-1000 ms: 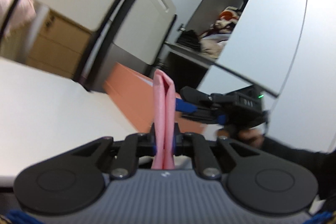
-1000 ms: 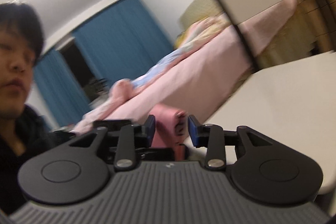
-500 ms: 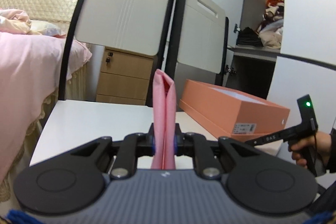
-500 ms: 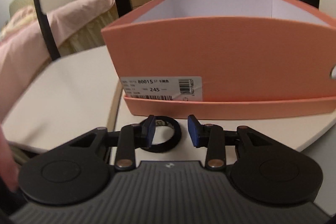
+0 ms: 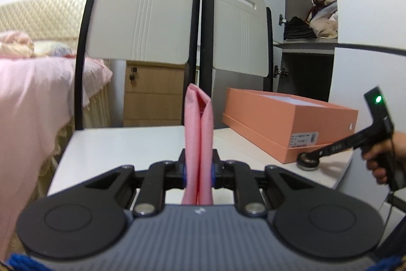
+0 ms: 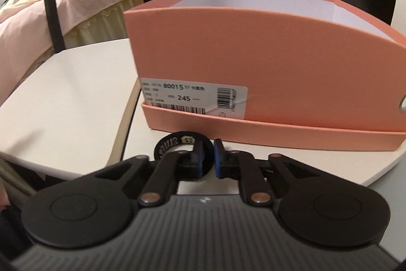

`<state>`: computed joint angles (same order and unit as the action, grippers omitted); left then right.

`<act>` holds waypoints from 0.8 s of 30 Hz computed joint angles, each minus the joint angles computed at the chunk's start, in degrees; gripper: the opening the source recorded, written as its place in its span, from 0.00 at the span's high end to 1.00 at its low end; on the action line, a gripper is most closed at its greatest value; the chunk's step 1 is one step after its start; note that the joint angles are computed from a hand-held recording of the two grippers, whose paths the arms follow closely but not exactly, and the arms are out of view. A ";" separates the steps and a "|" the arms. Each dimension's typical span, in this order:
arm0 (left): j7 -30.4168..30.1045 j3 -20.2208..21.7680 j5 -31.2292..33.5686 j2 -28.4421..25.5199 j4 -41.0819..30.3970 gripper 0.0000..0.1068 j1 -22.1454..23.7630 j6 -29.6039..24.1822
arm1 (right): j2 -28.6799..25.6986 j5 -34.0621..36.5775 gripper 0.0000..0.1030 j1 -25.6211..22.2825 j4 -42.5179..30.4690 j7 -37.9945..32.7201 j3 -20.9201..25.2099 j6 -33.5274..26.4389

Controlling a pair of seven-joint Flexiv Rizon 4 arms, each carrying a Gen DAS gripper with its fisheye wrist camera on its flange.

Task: Fold shopping bag
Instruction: 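Hold the strip with the left tool while the right tool grasps a black hair tie, then loop the black hair tie over the strip's tip with the right tool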

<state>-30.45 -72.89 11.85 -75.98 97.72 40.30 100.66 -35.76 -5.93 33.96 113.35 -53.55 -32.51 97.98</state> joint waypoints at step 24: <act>-12.35 17.56 14.12 9.05 -5.41 0.84 -8.76 12.12 | -2.18 -0.13 0.89 1.99 -14.35 -29.59 12.99 14.24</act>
